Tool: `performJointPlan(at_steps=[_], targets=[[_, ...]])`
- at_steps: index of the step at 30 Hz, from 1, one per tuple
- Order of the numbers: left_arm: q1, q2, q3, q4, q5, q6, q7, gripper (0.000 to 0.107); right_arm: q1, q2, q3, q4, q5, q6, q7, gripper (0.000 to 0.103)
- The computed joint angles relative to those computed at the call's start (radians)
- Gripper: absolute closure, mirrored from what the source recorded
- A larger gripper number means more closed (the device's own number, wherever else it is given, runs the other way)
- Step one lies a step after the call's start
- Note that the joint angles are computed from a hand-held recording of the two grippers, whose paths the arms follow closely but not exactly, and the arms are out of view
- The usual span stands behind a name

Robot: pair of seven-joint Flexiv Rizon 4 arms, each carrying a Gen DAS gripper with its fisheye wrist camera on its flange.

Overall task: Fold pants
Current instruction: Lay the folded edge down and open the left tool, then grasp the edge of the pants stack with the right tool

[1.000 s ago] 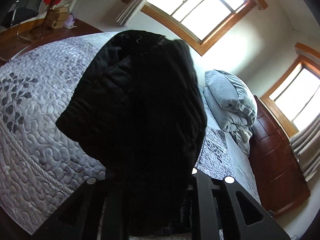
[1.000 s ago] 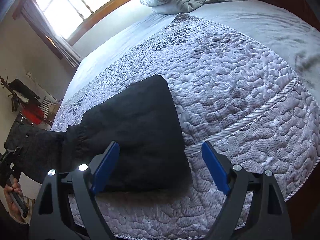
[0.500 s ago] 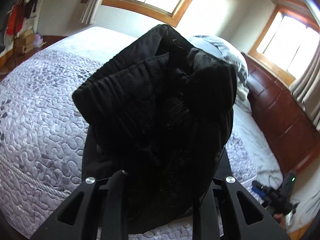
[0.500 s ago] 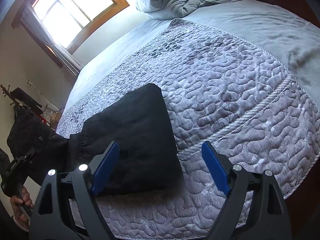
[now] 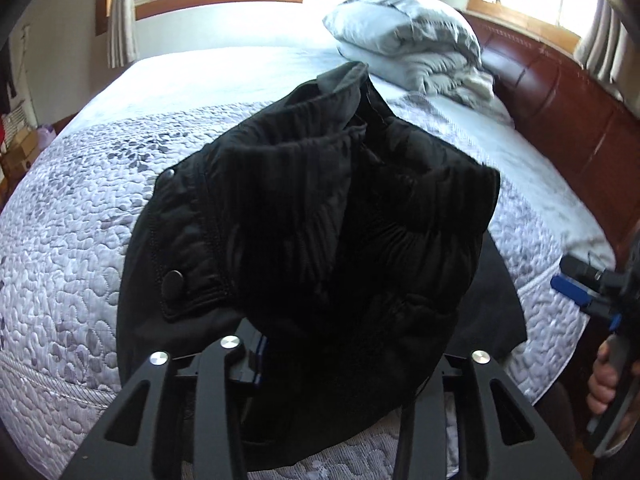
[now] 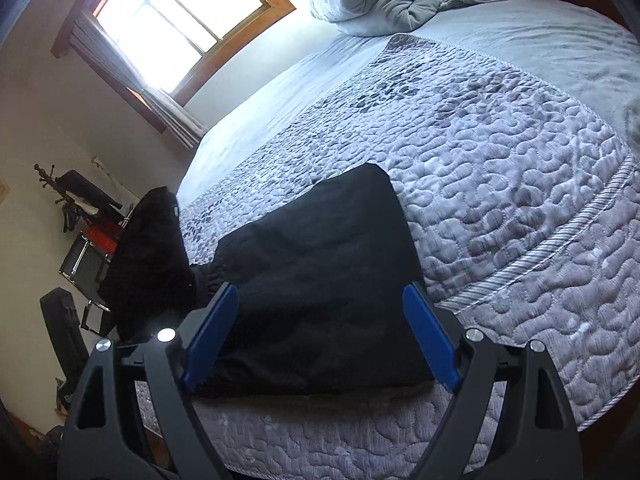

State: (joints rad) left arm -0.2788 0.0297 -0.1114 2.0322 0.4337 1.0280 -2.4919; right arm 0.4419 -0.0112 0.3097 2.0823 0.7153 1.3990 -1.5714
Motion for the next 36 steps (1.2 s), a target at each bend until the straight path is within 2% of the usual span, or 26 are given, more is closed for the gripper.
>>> performJointPlan(at_steps=[1, 5, 7, 9, 10, 14, 16, 20, 22, 27, 28, 31, 34, 36], targets=[[-0.01, -0.005, -0.015, -0.017, -0.005, -0.027, -0.001, 0.059, 0.002, -0.003, 0.002, -0.006, 0.01, -0.003, -0.01, 0.019], [-0.038, -0.048, -0.02, -0.025, -0.064, -0.025, 0.042, 0.042, 0.002, -0.016, 0.008, -0.034, 0.061, -0.039, -0.058, 0.019], [-0.05, -0.042, -0.013, -0.006, -0.087, 0.005, 0.068, 0.037, 0.0, -0.022, 0.011, -0.045, 0.086, -0.053, -0.076, 0.019], [-0.06, -0.033, -0.012, 0.004, -0.098, 0.013, 0.078, 0.025, -0.007, -0.025, 0.011, -0.057, 0.115, -0.077, -0.095, 0.018], [-0.063, -0.019, -0.009, 0.017, -0.107, 0.026, 0.084, 0.023, -0.01, -0.026, 0.01, -0.063, 0.123, -0.092, -0.096, 0.018], [-0.05, 0.098, 0.012, 0.144, -0.16, 0.183, 0.052, 0.01, -0.031, -0.017, 0.0, -0.111, 0.235, -0.188, -0.171, 0.015], [-0.017, 0.156, 0.009, 0.208, -0.158, 0.244, -0.011, 0.009, -0.044, -0.019, -0.013, -0.151, 0.298, -0.265, -0.213, 0.013], [0.071, 0.279, 0.002, 0.315, -0.17, 0.231, -0.092, 0.008, -0.05, -0.054, -0.023, -0.23, 0.34, -0.384, -0.234, 0.012], [0.103, 0.328, 0.01, 0.369, -0.203, 0.227, -0.104, 0.008, -0.055, -0.073, -0.019, -0.263, 0.358, -0.425, -0.248, 0.012], [0.105, 0.383, 0.082, 0.512, -0.366, 0.296, -0.057, 0.008, -0.083, -0.143, -0.011, -0.345, 0.399, -0.534, -0.254, 0.011], [0.093, 0.379, 0.098, 0.534, -0.403, 0.317, -0.035, 0.008, -0.093, -0.159, -0.009, -0.361, 0.41, -0.566, -0.252, 0.011], [-0.033, 0.324, 0.193, 0.603, -0.595, 0.437, 0.074, 0.008, -0.104, -0.198, -0.003, -0.395, 0.393, -0.61, -0.214, 0.011], [-0.123, 0.283, 0.234, 0.626, -0.73, 0.487, 0.148, 0.008, -0.117, -0.227, 0.008, -0.425, 0.38, -0.647, -0.209, 0.011], [-0.247, 0.245, 0.29, 0.638, -0.874, 0.551, 0.237, 0.008, -0.125, -0.242, 0.017, -0.442, 0.373, -0.676, -0.216, 0.011]])
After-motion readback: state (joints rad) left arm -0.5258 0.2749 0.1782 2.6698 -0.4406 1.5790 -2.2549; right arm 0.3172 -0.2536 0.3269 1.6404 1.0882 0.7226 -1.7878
